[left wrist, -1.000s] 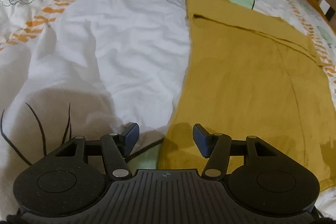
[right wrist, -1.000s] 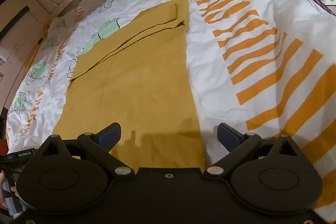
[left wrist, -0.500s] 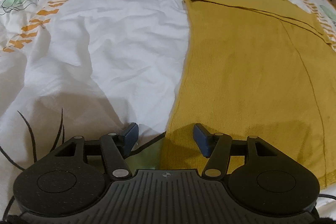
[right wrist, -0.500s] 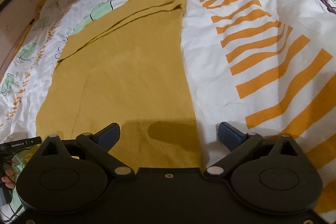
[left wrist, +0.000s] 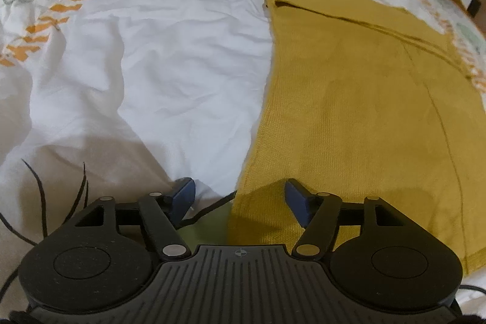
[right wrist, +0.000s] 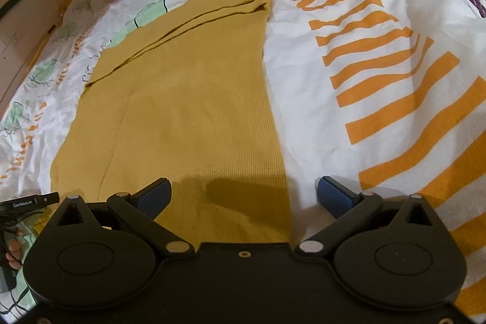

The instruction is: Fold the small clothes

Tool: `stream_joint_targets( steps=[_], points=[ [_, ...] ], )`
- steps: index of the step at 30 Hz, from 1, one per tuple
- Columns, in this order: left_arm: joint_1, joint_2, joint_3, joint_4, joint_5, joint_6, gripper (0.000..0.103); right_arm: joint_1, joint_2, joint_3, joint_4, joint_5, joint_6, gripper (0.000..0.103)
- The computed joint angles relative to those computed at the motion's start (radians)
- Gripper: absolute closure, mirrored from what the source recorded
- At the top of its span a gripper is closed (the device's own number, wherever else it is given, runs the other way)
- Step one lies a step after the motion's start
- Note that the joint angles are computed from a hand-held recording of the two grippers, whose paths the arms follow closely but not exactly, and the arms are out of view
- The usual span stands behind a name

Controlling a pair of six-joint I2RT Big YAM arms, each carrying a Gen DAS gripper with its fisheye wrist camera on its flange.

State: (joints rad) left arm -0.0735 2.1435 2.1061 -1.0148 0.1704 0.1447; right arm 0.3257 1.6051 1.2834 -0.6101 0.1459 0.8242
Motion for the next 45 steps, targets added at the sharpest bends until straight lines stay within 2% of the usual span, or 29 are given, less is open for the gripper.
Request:
stream_joint_targets(
  steps=[4, 9, 15, 19, 24, 27, 31, 33, 37, 40, 41, 42, 44, 45],
  points=[
    [0.003, -0.01, -0.02, 0.013, 0.017, 0.0, 0.038, -0.005, -0.009, -0.014, 0.022, -0.012, 0.011, 0.0],
    [0.009, -0.02, -0.02, -0.035, 0.049, 0.045, 0.038, -0.014, -0.017, -0.021, 0.033, -0.04, 0.016, 0.0],
    [0.003, -0.029, -0.014, -0.116, 0.062, 0.164, 0.038, -0.031, -0.022, -0.003, -0.011, -0.135, -0.016, 0.001],
    [0.0, -0.025, 0.0, -0.155, 0.057, 0.207, 0.038, -0.052, -0.034, -0.002, -0.033, -0.218, -0.017, 0.001],
    [0.007, -0.003, 0.04, -0.202, 0.071, 0.222, 0.038, -0.089, -0.044, -0.009, -0.036, -0.34, -0.007, 0.002],
    [0.005, 0.021, 0.076, -0.229, 0.072, 0.224, 0.036, -0.104, -0.037, -0.002, -0.044, -0.386, 0.003, 0.002],
    [0.004, 0.011, 0.061, -0.219, 0.065, 0.228, 0.037, -0.108, -0.016, 0.029, -0.085, -0.422, -0.013, 0.001],
    [0.004, 0.006, 0.053, -0.216, 0.064, 0.227, 0.04, -0.105, -0.008, 0.042, -0.102, -0.436, -0.03, 0.001],
    [0.006, 0.0, 0.048, -0.221, 0.068, 0.239, 0.047, -0.104, -0.01, 0.039, -0.099, -0.475, -0.052, 0.002],
    [0.007, 0.006, 0.06, -0.231, 0.072, 0.244, 0.047, -0.096, -0.01, 0.036, -0.091, -0.475, -0.073, 0.002],
    [0.008, 0.011, 0.068, -0.236, 0.073, 0.242, 0.047, -0.092, -0.01, 0.035, -0.088, -0.467, -0.08, 0.003],
    [0.007, 0.015, 0.075, -0.24, 0.073, 0.239, 0.048, -0.09, -0.009, 0.034, -0.083, -0.467, -0.083, 0.01],
    [0.007, 0.007, 0.064, -0.229, 0.071, 0.233, 0.052, -0.091, -0.013, 0.021, -0.062, -0.476, -0.072, 0.028],
    [0.006, 0.001, 0.054, -0.216, 0.067, 0.227, 0.06, -0.093, -0.014, 0.013, -0.052, -0.483, -0.056, 0.044]
  ],
)
